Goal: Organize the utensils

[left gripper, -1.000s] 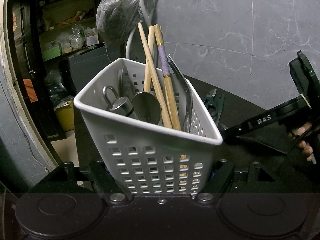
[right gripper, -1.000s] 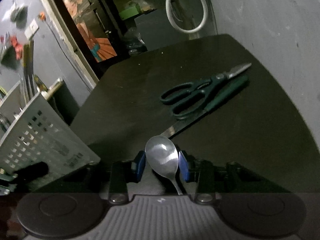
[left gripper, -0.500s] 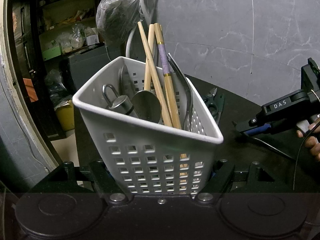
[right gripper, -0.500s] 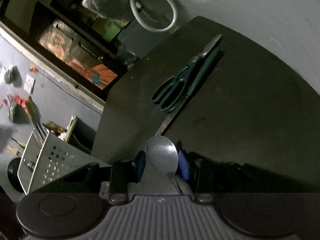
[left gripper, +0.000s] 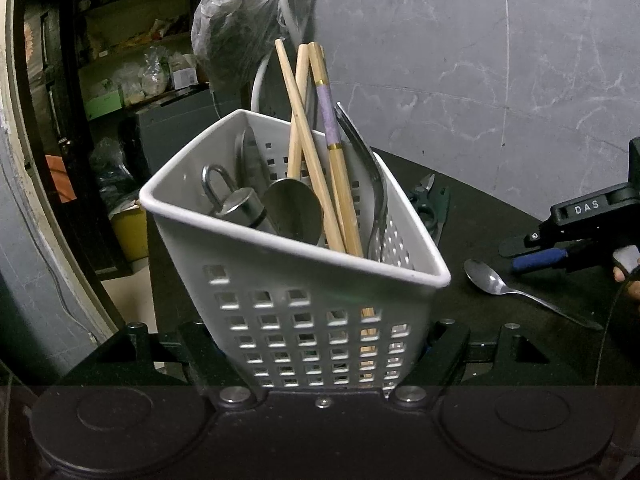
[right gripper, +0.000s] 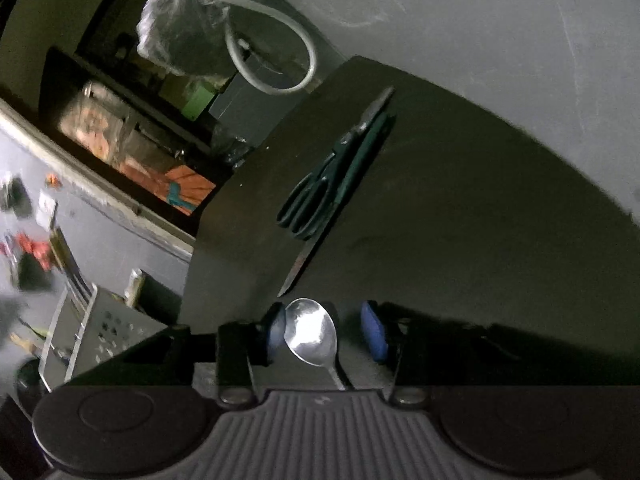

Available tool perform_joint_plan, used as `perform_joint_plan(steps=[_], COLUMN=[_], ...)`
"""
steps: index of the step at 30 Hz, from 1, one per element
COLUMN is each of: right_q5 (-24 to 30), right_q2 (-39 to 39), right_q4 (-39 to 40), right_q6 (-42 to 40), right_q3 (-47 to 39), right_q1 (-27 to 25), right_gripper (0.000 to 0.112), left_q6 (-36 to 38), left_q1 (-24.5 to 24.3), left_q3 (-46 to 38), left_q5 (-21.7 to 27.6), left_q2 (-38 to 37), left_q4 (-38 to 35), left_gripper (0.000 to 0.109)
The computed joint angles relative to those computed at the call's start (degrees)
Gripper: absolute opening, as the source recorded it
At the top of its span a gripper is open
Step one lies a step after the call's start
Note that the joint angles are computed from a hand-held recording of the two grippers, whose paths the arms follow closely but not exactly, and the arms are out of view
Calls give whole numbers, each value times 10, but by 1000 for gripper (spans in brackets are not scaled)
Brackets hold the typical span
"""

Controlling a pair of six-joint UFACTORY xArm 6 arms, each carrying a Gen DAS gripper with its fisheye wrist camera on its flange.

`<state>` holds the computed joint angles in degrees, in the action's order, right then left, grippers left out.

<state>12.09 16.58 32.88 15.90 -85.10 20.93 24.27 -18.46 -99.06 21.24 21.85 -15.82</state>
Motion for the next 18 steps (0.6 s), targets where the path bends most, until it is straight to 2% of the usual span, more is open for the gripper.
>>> perform_joint_plan(steps=[3,4,7,9,10,13,16,18], right_q5=[59,84,168,214,238,288,306,296], right_q2=[21,31,76,107,123,158,171,165], right_q4=[-130,-149,-157,-161,-175,-193,-226,-274], right_q6=[21,10,-86,-152,-181,-231,-239,-226], right_q3=[-49,-72,-163,-219,-250,-316,-342,-333], right_q1=[-6,-6,-7,-8,-7,-3,6,17], right_gripper=[55,55,55,48,37,37,36,36], left_q6=[6,7,7,6,3,0,-6,-8], left_q1=[0,0,0,0,0,1,0,0], left_q3=[-3,-3,-5,-5,-5,-6,1,4], left_q5=[2,2,3,3,2,1,-5,-7], left_q2=[2,2,3,3,3,5,2,0], left_q4=[-3,-4,-4,-3,-1,1,4,5], left_gripper=[79,79,79,79,79,79,79,79])
